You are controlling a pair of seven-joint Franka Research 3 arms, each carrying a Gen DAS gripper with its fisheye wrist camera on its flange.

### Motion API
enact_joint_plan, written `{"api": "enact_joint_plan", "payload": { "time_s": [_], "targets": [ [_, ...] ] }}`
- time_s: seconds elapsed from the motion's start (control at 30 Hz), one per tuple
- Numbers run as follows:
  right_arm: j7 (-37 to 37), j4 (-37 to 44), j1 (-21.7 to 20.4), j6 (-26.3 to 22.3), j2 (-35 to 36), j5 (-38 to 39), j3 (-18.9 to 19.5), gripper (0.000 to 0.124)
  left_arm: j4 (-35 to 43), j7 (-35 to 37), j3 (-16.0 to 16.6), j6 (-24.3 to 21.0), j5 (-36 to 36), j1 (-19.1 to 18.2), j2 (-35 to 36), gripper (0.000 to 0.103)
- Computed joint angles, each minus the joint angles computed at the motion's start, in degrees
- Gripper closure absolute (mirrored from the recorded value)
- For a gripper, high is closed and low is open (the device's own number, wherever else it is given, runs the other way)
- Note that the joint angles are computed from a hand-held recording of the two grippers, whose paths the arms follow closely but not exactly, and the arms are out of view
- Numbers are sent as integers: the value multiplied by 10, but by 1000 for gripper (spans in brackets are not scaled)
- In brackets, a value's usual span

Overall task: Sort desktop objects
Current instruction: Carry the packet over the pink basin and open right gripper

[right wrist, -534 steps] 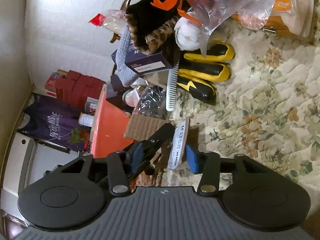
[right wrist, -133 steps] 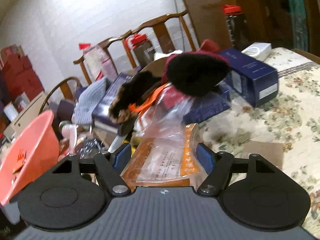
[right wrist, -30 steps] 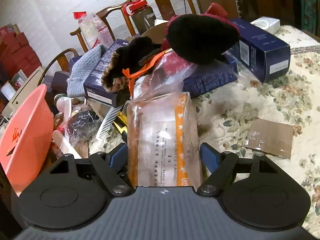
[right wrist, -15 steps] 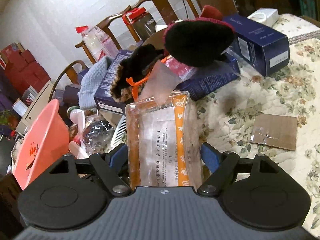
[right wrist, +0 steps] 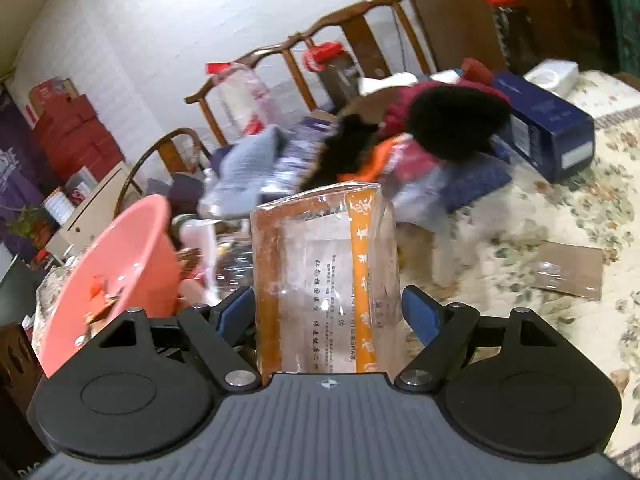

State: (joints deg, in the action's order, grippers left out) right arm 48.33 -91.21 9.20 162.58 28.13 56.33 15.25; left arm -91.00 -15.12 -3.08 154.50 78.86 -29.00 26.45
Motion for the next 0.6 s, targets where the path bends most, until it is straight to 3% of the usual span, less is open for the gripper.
{"api": "enact_joint_plan", "payload": {
  "time_s": [0.1, 0.33, 0.47, 0.6],
  "targets": [
    [-34, -26, 3, 21, -31, 22, 18, 39, -55, -61, 6, -4, 53, -1, -54, 92],
    [-79, -33, 52, 37, -75, 46, 28, 39, -203, -177, -21, -72, 153, 33, -206, 92],
    [-98, -7, 92, 43, -73, 38, 35, 40, -287, -192, -42, -123, 151, 64, -296, 92],
    [-67, 41, 138, 34, -45, -14, 33, 39, -351, -191, -61, -164, 119, 100, -364, 92]
  ]
}}
